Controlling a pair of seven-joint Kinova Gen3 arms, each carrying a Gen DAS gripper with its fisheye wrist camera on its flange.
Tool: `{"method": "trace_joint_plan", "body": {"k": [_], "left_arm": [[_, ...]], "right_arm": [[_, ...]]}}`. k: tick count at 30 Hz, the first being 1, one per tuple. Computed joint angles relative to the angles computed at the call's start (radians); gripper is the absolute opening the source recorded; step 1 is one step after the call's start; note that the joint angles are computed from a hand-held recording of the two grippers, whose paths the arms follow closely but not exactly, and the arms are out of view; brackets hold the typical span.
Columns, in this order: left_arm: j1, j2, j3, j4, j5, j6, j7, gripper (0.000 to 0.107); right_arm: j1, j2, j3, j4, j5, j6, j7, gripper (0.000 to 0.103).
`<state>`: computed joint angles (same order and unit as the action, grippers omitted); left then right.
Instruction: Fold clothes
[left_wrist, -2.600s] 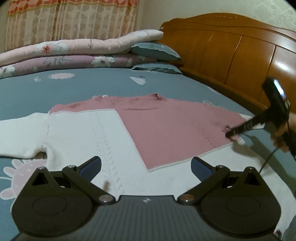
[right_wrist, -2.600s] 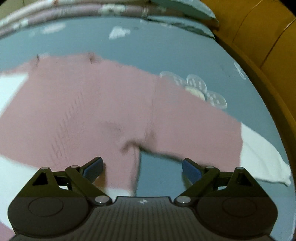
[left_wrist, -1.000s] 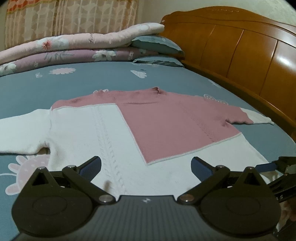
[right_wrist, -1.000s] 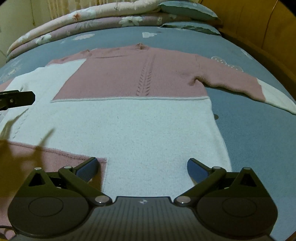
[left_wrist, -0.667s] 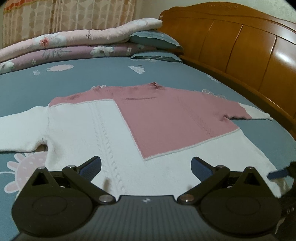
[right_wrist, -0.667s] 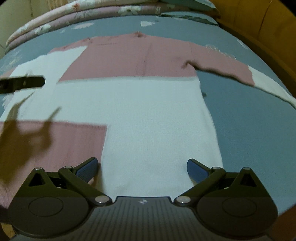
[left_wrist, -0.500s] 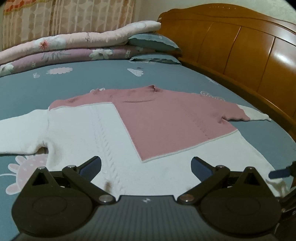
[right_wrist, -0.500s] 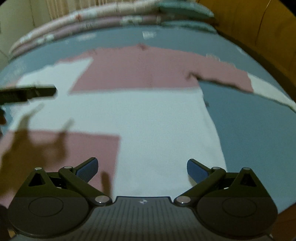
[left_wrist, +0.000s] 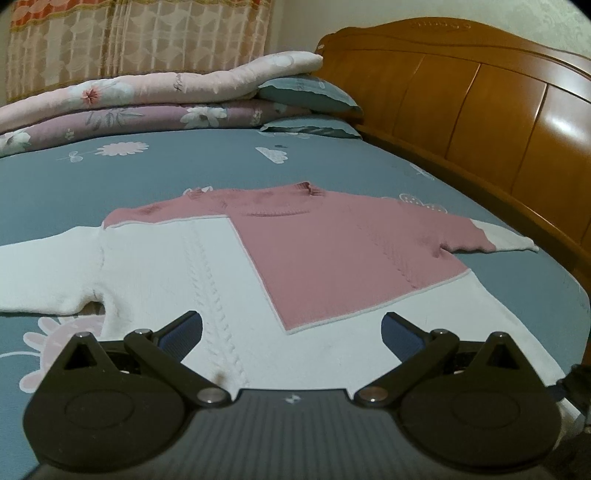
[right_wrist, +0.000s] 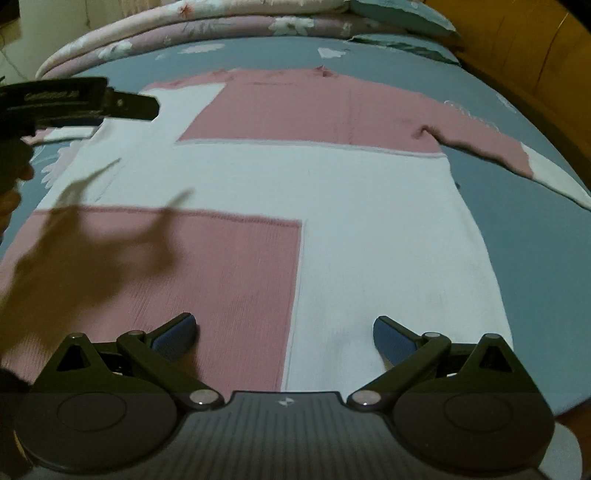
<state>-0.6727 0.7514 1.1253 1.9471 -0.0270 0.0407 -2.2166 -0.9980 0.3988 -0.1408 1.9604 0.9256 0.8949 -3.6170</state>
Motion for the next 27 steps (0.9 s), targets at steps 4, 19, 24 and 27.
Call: {"method": "trace_joint_plan", "body": {"k": [4, 19, 24, 27], "left_arm": [[0.006, -0.008, -0.005, 0.004, -0.004, 0.001, -0.003, 0.102], [-0.009, -0.001, 0.013, 0.003, 0.006, 0.013, -0.024, 0.102], [-0.027, 0.004, 0.029, 0.006, 0.011, 0.01, -0.03, 0.102], [-0.033, 0.006, 0.033, 0.003, 0.014, 0.015, -0.03, 0.102]], "right_arm": [[-0.031, -0.005, 0.017, -0.002, 0.075, 0.027, -0.075, 0.103], [-0.034, 0.122, 0.04, -0.148, 0.078, 0.029, 0.054, 0.103], [-0.068, 0.103, 0.036, -0.141, 0.033, 0.047, 0.047, 0.103], [-0.087, 0.095, 0.04, -0.144, 0.033, 0.065, 0.041, 0.103]]}}
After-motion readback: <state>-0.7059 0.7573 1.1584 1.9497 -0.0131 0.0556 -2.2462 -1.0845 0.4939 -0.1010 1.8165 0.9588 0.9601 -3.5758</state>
